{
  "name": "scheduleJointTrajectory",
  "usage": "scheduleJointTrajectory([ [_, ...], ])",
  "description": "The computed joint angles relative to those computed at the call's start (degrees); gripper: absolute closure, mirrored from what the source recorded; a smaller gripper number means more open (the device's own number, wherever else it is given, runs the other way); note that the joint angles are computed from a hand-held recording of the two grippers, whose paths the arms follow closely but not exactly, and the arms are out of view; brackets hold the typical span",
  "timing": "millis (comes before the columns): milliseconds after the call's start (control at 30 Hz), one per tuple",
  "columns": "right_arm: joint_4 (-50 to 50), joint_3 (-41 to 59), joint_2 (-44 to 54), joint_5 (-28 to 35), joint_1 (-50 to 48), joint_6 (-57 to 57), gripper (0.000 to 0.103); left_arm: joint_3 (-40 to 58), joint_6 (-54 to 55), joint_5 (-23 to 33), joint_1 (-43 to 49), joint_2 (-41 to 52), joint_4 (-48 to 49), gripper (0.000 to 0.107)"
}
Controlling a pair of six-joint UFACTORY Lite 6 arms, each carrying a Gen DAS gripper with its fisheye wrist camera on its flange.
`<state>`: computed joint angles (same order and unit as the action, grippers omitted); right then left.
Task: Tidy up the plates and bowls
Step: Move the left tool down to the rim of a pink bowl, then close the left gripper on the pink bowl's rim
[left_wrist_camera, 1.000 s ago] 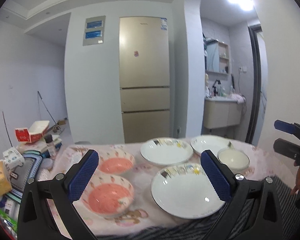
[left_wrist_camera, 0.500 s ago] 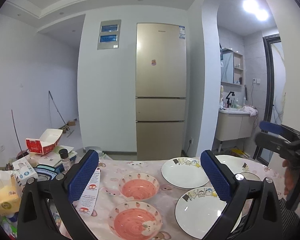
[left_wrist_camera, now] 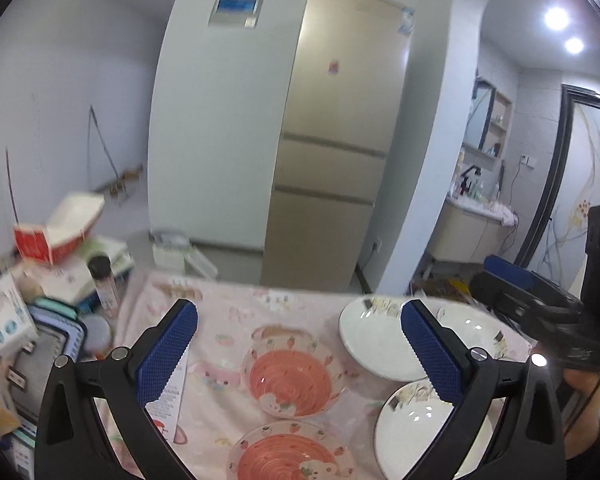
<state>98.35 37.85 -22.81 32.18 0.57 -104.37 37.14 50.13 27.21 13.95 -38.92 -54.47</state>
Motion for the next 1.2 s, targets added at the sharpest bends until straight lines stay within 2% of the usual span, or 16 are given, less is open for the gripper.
scheduleJointTrajectory([
  [33, 4.0, 0.4, 2.7, -2.6, 2.2, -4.3, 0.020, 0.9, 3.6, 1.3, 1.7, 4.0, -2.6, 0.004],
  [167, 7.2, 5.3, 15.1, -4.4, 5.6, -8.6, 0.029, 3.8, 15.0, 3.5, 7.1, 18.2, -12.3, 0.006],
  [233, 8.2, 7.5, 19.8, -5.6, 7.2, -9.5, 0.031, 6.1, 14.2, 2.7, 7.5, 25.4, -12.2, 0.016],
  [333, 3.4, 12.3, 27.7, -5.7, 8.5, -4.5, 0.048, 8.4, 19.4, 3.9, 7.6, 34.1, -15.1, 0.025],
  [433, 5.8, 14.6, 33.6, -8.0, 10.5, -7.2, 0.052, 8.8, 22.6, 1.9, 6.1, 38.6, -16.9, 0.039],
  [467, 7.7, 15.5, 35.9, -8.1, 10.9, -9.5, 0.057, 9.4, 22.6, 1.1, 5.5, 39.9, -16.6, 0.043],
  [533, 8.0, 16.3, 38.3, -8.2, 11.2, -10.1, 0.064, 9.8, 24.3, -0.6, 4.5, 42.1, -18.1, 0.062],
  [633, 8.5, 17.1, 40.7, -8.3, 11.3, -11.4, 0.073, 9.8, 26.9, -2.4, 3.4, 44.1, -19.9, 0.066],
  [767, 7.8, 18.5, 43.4, -8.5, 11.4, -10.9, 0.077, 11.8, 24.4, -3.8, 2.3, 46.8, -17.4, 0.068],
  [867, 7.9, 19.7, 45.5, -8.5, 11.7, -10.3, 0.077, 13.0, 21.7, -2.2, 2.1, 48.6, -14.1, 0.080],
  [900, 7.7, 20.1, 46.0, -8.6, 11.8, -10.0, 0.077, 13.3, 20.6, -2.5, 1.8, 49.1, -13.0, 0.089],
  [933, 8.4, 20.4, 46.4, -8.9, 12.1, -10.5, 0.077, 13.2, 19.1, -3.3, 1.2, 49.2, -11.9, 0.091],
  [1067, 7.5, 21.5, 48.1, -10.3, 13.7, -9.5, 0.077, 12.6, 18.0, -3.5, 0.5, 48.5, -11.4, 0.093],
  [1200, 7.9, 21.4, 49.2, -8.0, 13.4, -9.2, 0.077, 12.2, 19.2, -2.8, 1.0, 48.6, -13.3, 0.093],
])
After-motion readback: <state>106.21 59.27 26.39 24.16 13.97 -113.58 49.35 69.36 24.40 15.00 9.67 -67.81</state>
